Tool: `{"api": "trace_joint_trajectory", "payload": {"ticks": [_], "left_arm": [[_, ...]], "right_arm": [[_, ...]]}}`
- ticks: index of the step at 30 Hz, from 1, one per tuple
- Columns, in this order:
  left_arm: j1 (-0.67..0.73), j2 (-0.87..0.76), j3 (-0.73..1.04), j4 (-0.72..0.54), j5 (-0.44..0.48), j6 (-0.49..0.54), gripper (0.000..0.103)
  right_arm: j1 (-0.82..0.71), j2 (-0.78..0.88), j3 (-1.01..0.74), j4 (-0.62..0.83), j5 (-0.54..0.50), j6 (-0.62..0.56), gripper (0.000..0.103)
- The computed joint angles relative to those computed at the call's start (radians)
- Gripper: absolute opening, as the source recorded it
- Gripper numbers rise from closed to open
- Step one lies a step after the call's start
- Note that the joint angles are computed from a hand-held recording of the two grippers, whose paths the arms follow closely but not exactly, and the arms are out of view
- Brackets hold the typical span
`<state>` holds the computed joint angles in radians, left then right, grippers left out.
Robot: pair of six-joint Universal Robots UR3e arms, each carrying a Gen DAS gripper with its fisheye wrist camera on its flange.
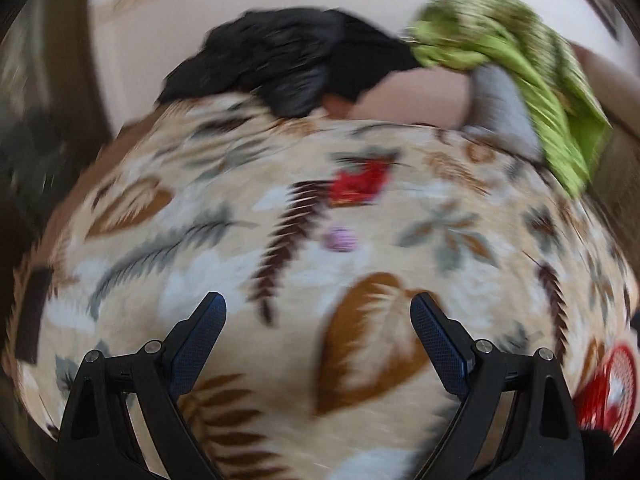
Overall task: Collect trash
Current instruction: 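Move both open tools back to the remaining wrappers on the bed, then grasp the purple crumpled wrapper with the left tool while the right tool grasps the red wrapper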
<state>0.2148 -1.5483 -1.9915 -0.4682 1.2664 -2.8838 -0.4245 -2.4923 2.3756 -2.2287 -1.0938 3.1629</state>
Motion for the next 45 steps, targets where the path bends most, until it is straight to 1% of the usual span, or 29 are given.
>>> {"api": "trace_joint_trajectory", "payload": {"ticks": [2, 5, 8, 11, 16, 18, 19, 21, 22, 23, 24, 27, 28, 30, 32, 34, 35, 37, 38, 40, 42, 43, 44, 45], "left_arm": [[0.062, -0.038, 0.024, -0.018, -0.044, -0.013, 0.093], [0.098, -0.116, 0.090, -0.048, -0.079, -0.042, 0.093], [0.066, -0.200, 0.176, -0.065, -0.089, -0.074, 0.093], [-0.002, -0.301, 0.276, -0.059, -0.091, -0.112, 0.092], [-0.117, -0.513, 0.498, -0.098, -0.037, -0.145, 0.073], [-0.142, -0.585, 0.568, -0.127, -0.031, -0.154, 0.058], [-0.150, -0.608, 0.589, -0.133, -0.027, -0.151, 0.055], [-0.167, -0.656, 0.632, -0.145, -0.008, -0.146, 0.045], [-0.172, -0.677, 0.653, -0.151, 0.000, -0.143, 0.042], [-0.174, -0.686, 0.657, -0.140, 0.011, -0.143, 0.034], [-0.177, -0.694, 0.658, -0.120, 0.027, -0.145, 0.031], [-0.156, -0.693, 0.652, -0.107, 0.003, -0.137, 0.030], [-0.151, -0.688, 0.646, -0.096, 0.009, -0.139, 0.030], [-0.138, -0.675, 0.624, -0.067, 0.022, -0.134, 0.030], [-0.122, -0.664, 0.612, -0.050, 0.028, -0.132, 0.030], [-0.106, -0.654, 0.600, -0.032, 0.042, -0.139, 0.030], [-0.099, -0.651, 0.598, -0.029, 0.043, -0.140, 0.030], [-0.084, -0.642, 0.586, -0.018, 0.046, -0.144, 0.030], [-0.079, -0.638, 0.581, -0.012, 0.052, -0.139, 0.030], [-0.071, -0.631, 0.577, -0.005, 0.058, -0.131, 0.030], [-0.065, -0.627, 0.573, -0.004, 0.060, -0.123, 0.030], [-0.060, -0.625, 0.571, -0.004, 0.059, -0.119, 0.030], [-0.058, -0.625, 0.572, -0.006, 0.058, -0.115, 0.030], [-0.056, -0.626, 0.574, -0.008, 0.060, -0.111, 0.030]], "right_arm": [[0.074, 0.116, 0.010, -0.136, -0.030, 0.045, 0.082], [0.114, 0.226, 0.011, -0.244, -0.043, 0.067, 0.082], [0.110, 0.318, 0.014, -0.320, -0.017, 0.072, 0.082], [0.086, 0.377, 0.014, -0.363, 0.022, 0.068, 0.082], [0.070, 0.462, -0.004, -0.421, 0.042, 0.056, 0.081], [0.073, 0.520, -0.029, -0.448, 0.045, 0.055, 0.079], [0.075, 0.545, -0.040, -0.458, 0.050, 0.055, 0.078], [0.082, 0.604, -0.073, -0.480, 0.055, 0.054, 0.076], [0.091, 0.638, -0.095, -0.495, 0.052, 0.062, 0.076], [0.098, 0.678, -0.122, -0.510, 0.055, 0.071, 0.075], [0.106, 0.724, -0.154, -0.528, 0.062, 0.082, 0.075], [0.150, 0.890, -0.296, -0.565, 0.054, 0.125, 0.075], [0.172, 0.967, -0.367, -0.582, 0.050, 0.146, 0.075], [0.214, 1.087, -0.499, -0.561, 0.032, 0.150, 0.075], [0.268, 1.245, -0.677, -0.539, 0.000, 0.166, 0.075], [0.309, 1.379, -0.847, -0.481, -0.022, 0.163, 0.075], [0.334, 1.467, -0.951, -0.464, -0.050, 0.178, 0.075], [0.354, 1.588, -1.115, -0.401, -0.062, 0.201, 0.075], [0.367, 1.667, -1.220, -0.374, -0.075, 0.218, 0.073], [0.385, 1.770, -1.376, -0.306, -0.110, 0.228, 0.071], [0.404, 1.873, -1.535, -0.230, -0.137, 0.237, 0.065], [0.411, 1.907, -1.586, -0.206, -0.148, 0.243, 0.060], [0.417, 1.945, -1.644, -0.177, -0.158, 0.250, 0.050], [0.421, 1.973, -1.677, -0.176, -0.163, 0.261, 0.043]]}}
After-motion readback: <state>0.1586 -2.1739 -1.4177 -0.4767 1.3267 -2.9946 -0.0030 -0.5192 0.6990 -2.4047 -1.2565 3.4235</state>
